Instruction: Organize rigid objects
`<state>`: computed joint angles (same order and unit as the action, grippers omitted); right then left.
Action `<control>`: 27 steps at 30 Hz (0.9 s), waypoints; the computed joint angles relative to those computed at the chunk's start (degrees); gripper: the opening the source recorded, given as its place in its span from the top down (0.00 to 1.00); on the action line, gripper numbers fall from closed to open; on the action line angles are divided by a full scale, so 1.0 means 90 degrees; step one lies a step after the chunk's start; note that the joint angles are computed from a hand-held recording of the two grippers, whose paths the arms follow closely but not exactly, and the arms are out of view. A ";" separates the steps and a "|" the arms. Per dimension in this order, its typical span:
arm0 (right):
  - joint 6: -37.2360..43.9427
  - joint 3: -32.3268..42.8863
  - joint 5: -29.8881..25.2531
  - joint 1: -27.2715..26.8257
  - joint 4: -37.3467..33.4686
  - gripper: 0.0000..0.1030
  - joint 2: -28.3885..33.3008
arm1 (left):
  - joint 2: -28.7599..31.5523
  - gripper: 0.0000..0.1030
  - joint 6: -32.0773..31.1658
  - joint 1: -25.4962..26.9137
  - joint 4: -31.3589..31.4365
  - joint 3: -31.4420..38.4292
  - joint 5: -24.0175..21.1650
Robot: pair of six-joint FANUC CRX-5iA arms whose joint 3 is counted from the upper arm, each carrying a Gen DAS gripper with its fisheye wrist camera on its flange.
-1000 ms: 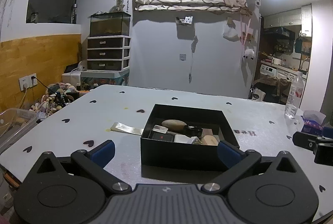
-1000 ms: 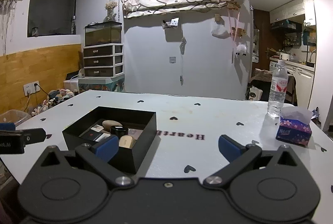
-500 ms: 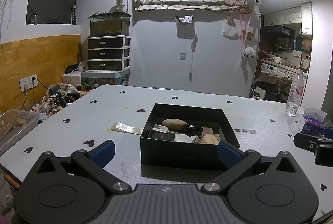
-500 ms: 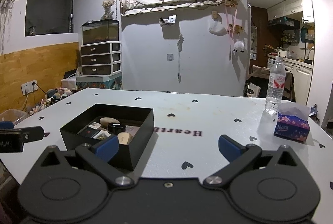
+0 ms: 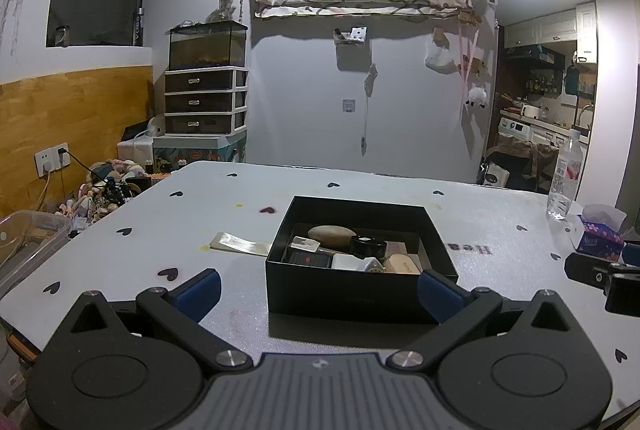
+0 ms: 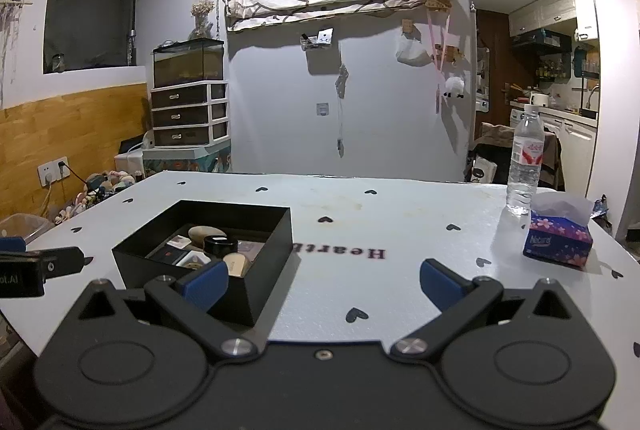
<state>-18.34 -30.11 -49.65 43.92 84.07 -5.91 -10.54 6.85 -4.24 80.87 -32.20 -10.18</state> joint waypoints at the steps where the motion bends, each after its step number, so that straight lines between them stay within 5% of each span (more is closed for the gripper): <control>1: 0.0000 -0.0001 -0.0001 0.0001 -0.0002 0.00 -0.0001 | -0.0004 0.00 -0.0032 -0.0017 0.0035 -0.0009 0.0022; 27: -0.0019 -0.0007 -0.0018 0.0008 0.0005 0.00 -0.0007 | -0.0004 0.00 -0.0089 -0.0046 0.0093 -0.0018 0.0049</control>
<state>-18.52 -30.17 -49.81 43.99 84.11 -5.98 -10.57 6.05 -4.66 81.70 -32.35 -9.73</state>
